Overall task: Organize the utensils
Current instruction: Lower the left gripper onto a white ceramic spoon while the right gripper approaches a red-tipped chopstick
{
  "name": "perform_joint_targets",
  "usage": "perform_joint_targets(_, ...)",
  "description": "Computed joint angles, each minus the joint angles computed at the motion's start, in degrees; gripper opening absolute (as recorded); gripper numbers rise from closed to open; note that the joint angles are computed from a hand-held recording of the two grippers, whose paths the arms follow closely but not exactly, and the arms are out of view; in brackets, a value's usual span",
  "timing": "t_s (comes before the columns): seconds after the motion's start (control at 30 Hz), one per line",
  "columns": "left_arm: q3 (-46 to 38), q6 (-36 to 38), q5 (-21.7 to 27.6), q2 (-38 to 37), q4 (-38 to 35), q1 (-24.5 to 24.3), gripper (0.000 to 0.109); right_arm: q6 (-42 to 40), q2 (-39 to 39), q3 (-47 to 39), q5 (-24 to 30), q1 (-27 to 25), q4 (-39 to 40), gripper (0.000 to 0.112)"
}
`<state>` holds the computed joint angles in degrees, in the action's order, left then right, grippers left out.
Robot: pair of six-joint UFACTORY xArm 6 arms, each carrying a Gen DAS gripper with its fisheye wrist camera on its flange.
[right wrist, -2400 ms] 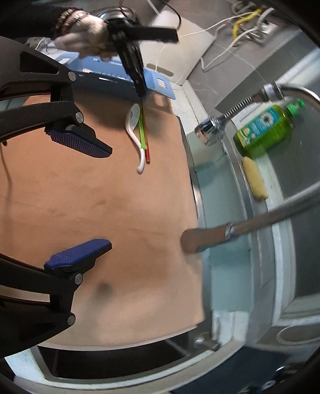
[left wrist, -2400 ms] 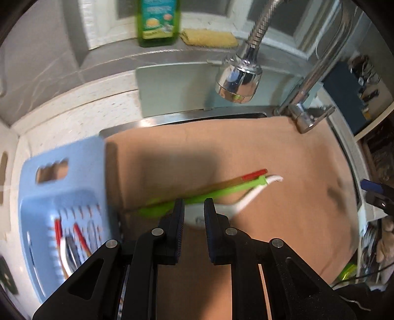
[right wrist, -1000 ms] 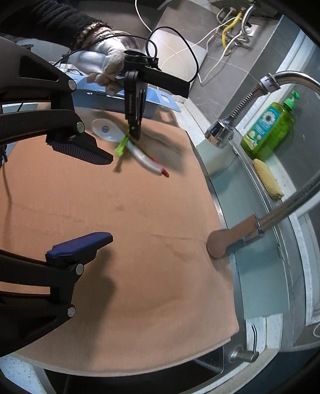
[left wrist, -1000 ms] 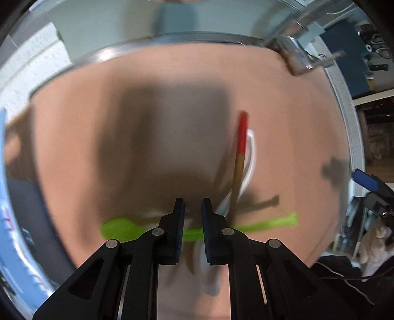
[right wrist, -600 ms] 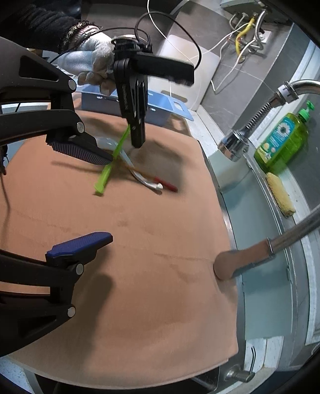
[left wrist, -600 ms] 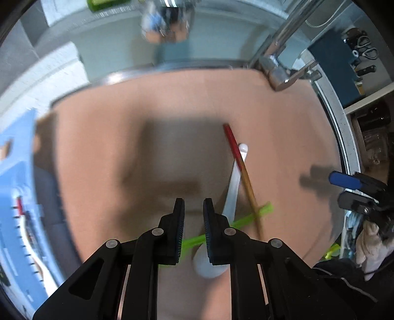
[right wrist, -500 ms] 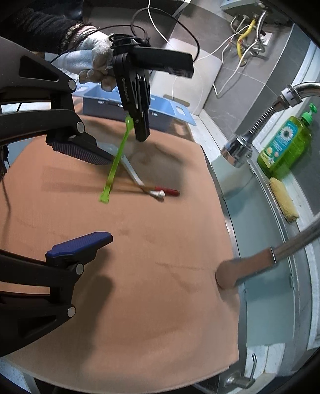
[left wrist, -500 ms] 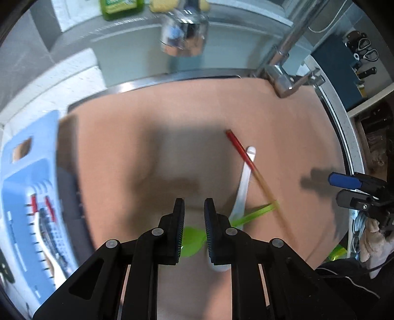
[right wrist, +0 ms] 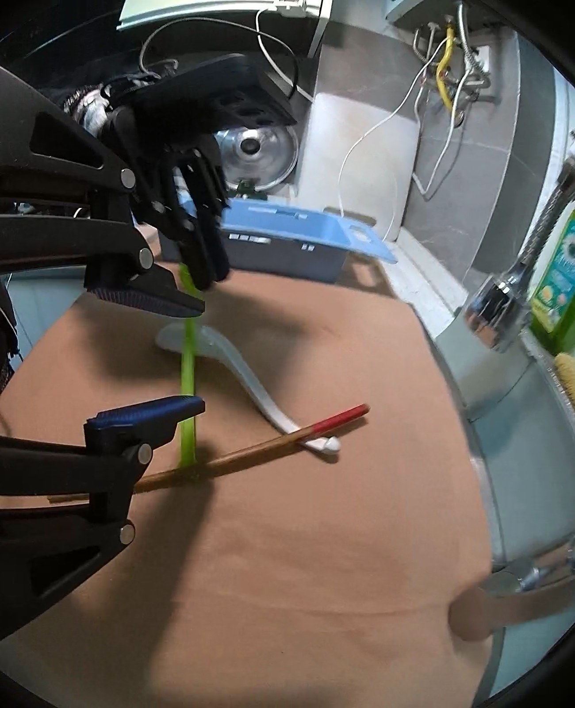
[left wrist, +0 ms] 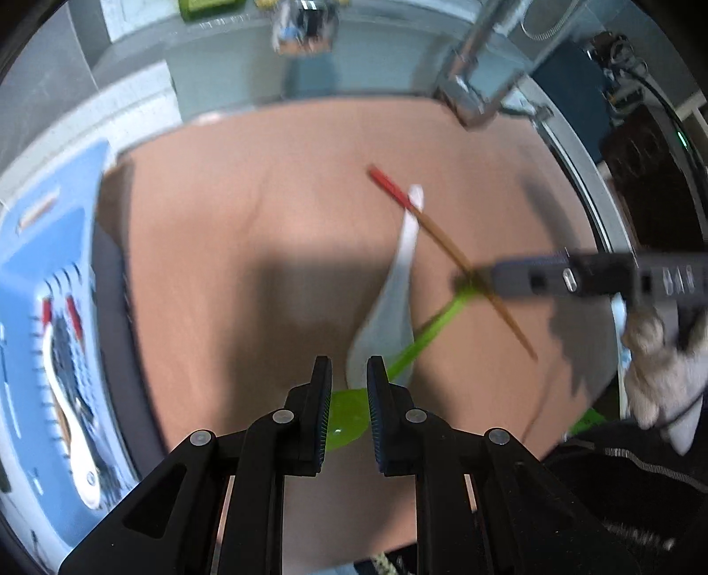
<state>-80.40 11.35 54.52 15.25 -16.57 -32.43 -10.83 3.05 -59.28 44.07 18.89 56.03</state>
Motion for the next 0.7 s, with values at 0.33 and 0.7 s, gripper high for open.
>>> perform_joint_targets(0.33, 2.11, -2.46, -3.77, -1.55, -2.87, -0.15, 0.041, 3.25, 4.85, -4.26, -0.25, 0.96, -1.62, 0.033)
perform_joint_targets(0.7, 1.44, -3.25, -5.72, 1.57, 2.73, -3.09, 0.046, 14.38, 6.57, -5.22, -4.31, -0.33, -13.66, 0.037)
